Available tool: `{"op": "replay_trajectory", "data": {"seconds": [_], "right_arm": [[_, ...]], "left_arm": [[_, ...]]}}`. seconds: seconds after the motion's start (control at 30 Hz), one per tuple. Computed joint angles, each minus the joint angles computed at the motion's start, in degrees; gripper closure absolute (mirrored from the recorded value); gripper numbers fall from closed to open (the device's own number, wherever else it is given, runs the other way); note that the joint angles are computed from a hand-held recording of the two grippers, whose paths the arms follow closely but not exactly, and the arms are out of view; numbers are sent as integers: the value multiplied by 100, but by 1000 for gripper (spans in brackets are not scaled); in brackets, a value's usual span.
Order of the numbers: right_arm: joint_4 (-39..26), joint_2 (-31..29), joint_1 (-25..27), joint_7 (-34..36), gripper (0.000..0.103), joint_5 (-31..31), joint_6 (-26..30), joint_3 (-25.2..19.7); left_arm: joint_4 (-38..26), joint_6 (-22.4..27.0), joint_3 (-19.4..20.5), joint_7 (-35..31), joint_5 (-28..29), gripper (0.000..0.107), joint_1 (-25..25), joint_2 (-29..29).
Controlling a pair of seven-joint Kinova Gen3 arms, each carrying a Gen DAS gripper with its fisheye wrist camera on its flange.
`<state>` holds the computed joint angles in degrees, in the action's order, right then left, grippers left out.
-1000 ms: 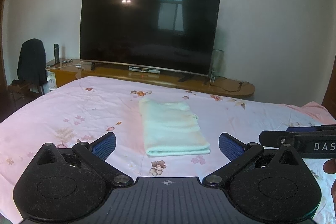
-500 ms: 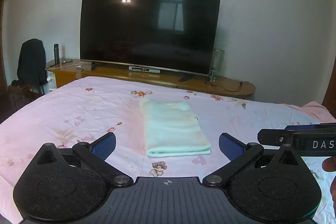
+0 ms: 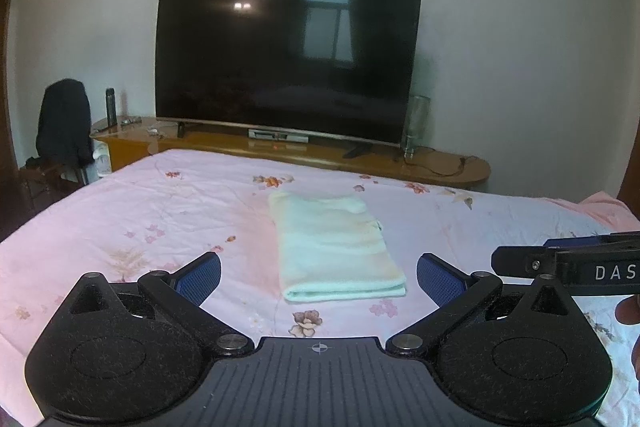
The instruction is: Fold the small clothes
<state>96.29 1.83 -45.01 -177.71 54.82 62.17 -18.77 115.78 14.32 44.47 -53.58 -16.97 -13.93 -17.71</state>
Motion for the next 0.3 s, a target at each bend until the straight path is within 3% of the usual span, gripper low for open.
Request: {"op": "replay_trajectory", "data": {"seconds": [0.3], "right_arm": [[51, -41, 47, 15, 26, -10, -77, -9]], "left_arm": [[86, -252, -68, -325, 177, 4, -28, -32]]}}
